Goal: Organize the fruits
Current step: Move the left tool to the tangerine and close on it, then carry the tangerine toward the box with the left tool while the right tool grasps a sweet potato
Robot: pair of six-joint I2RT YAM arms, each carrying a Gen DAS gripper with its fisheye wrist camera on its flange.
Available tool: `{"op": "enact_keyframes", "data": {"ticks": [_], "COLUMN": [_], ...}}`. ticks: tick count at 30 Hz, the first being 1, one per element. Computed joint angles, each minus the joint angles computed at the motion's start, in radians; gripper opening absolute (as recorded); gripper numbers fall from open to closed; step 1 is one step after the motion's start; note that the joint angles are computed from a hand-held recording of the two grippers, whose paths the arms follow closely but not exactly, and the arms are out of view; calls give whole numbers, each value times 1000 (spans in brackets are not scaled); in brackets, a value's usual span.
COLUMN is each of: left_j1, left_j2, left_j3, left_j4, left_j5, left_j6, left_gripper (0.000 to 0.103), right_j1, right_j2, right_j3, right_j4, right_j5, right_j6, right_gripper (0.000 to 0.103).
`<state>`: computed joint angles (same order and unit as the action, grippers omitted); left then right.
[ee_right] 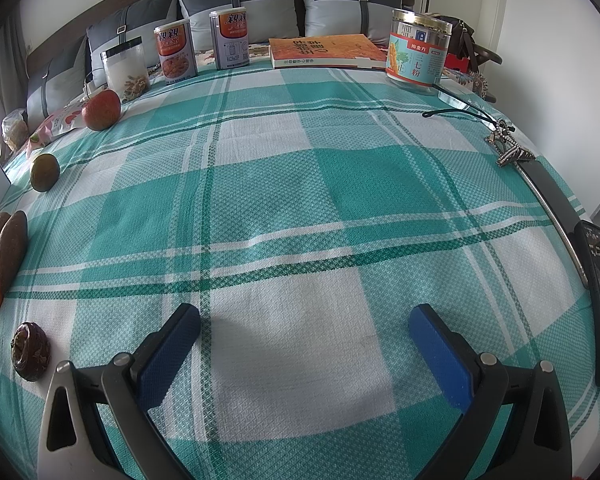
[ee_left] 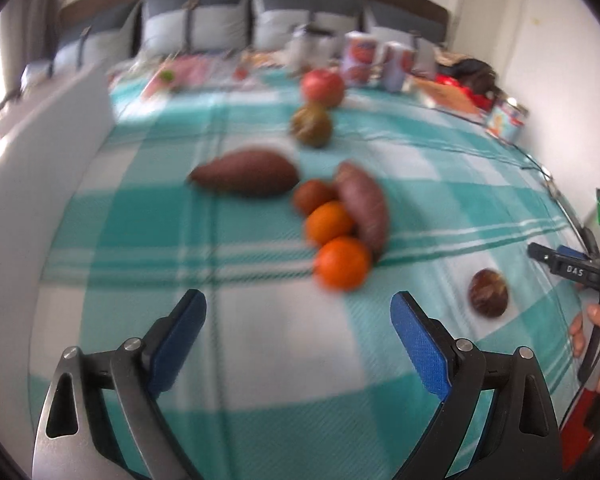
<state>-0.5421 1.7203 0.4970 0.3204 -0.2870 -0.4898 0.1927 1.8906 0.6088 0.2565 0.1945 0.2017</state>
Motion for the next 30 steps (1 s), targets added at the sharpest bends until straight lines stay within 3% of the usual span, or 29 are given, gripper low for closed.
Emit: {"op": "enact_keyframes", "data": {"ticks": [2, 4, 5, 6, 8, 14, 19, 21, 25, 27, 28, 30], "left_j1": [3, 22, 26, 30, 17, 17, 35, 38, 26, 19, 17, 15], "left_j2": [55, 109, 143, 174, 178, 19, -136, -231, -409, -481, -522, -611], "left_j3": [84, 140, 176, 207, 205, 31, -106, -167, -249, -263, -268, -279], "left_j4": [-48, -61, -87, -115, -99, -10, -67, -101, -173, -219, -248, -311], "left_j5": [2, 45, 62, 77, 55, 66, 91, 96, 94, 90, 89, 84], "left_j6": [21, 24, 21, 20, 21, -46, -69, -88, -141, -161, -170, -181], "left_gripper": [92, 84, 64, 36, 33, 32, 31, 32, 32, 32, 32, 32], "right_j1": [0, 0, 0, 0, 0, 1, -2, -8, 100, 222, 266, 322], "right_j2": [1, 0, 0, 1, 1, 1, 7, -28, -184, -142, -97, 39], "right_j3": [1, 0, 0, 1, 2, 2, 9, 9, -50, 74, 157, 365], "right_j4": [-1, 0, 0, 0, -1, -2, -7, -59, -62, -152, -199, -295], "right_j5": [0, 0, 0, 0, 0, 2, -6, -62, -326, -372, -386, -441], "right_j6": [0, 0, 0, 0, 0, 0, 5, -7, 57, 97, 126, 212], "right_gripper": [103, 103, 103, 103, 103, 103, 103, 103, 97, 89, 77, 72]}}
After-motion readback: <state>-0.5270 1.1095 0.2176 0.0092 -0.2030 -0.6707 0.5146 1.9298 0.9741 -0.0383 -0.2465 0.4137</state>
